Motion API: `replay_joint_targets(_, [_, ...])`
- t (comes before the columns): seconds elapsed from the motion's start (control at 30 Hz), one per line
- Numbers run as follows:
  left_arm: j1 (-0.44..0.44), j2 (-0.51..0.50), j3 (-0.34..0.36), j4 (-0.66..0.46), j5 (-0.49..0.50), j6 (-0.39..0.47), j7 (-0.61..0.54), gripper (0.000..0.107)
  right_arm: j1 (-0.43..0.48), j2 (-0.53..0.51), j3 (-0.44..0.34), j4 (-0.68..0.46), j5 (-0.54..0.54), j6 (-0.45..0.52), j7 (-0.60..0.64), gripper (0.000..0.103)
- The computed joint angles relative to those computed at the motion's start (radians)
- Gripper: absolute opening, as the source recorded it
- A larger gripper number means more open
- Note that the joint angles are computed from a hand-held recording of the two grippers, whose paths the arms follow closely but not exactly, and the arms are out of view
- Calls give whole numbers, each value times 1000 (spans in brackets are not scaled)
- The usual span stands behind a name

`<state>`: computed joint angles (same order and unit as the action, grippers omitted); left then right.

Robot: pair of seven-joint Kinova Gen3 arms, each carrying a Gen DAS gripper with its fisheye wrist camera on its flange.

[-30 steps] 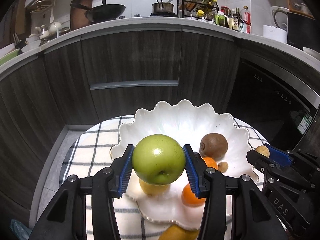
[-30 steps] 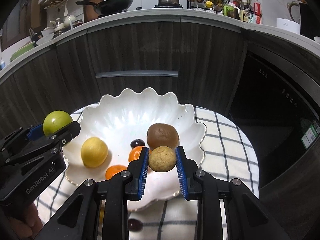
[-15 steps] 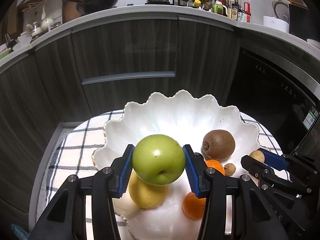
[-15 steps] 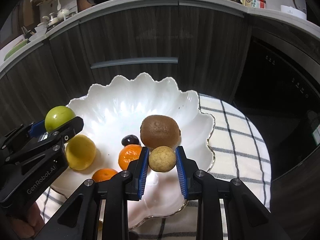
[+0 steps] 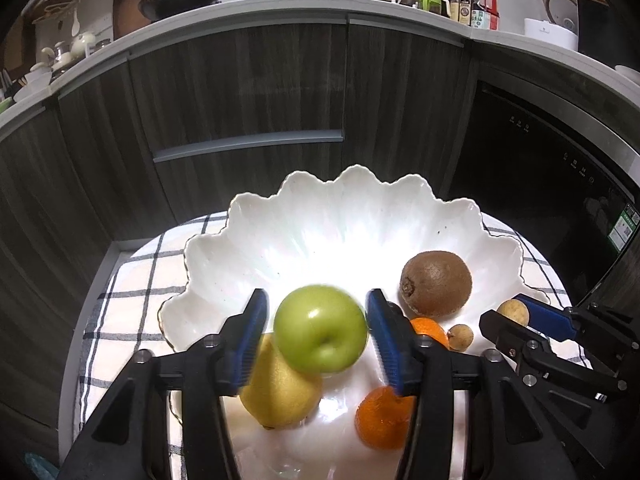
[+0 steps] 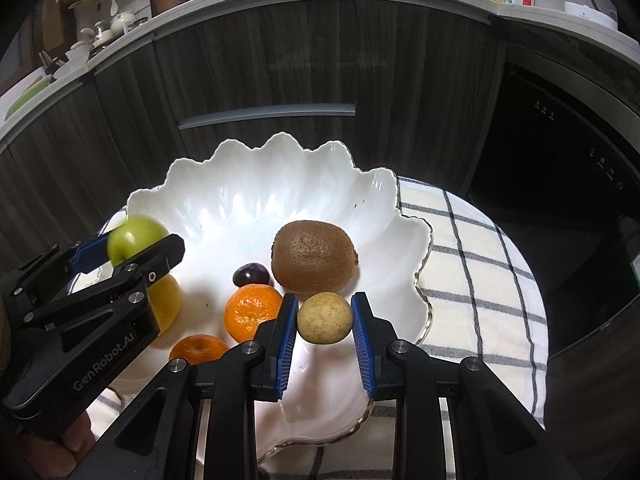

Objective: Organize fruits
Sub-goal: 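Open both tools to drop the apple and brown fruit into the bowl, then withdraw both tools from the bowl toward the yellow mango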

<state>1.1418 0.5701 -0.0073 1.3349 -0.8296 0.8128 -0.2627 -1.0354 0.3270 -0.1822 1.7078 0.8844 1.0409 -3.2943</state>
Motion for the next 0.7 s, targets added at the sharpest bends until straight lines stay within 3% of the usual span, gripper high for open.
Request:
replay_joint_targets(0.07, [12,-4,-8,2,-13,10,15,70,1,-1,0,-1,-3,1,-1,31])
replay_joint_targets(0.2, [16,-13,-6,6,-27,35,28,72,-21,4,2,-14,6,55,-29,65])
replay_joint_targets(0.3, [22,-25,-6,18,-46,48,56,77,-34,7,-1,-24,12,96,-41,76])
replay_joint_targets(0.53, [36,-47,15,30,-96,97,104,92,-68,10,-13,-51,30,189,-50,84])
replay_joint_targets(0.7, [53,-70,33,43,-136,135,143,95,-91,5,-24,-70,39,256,-60,86])
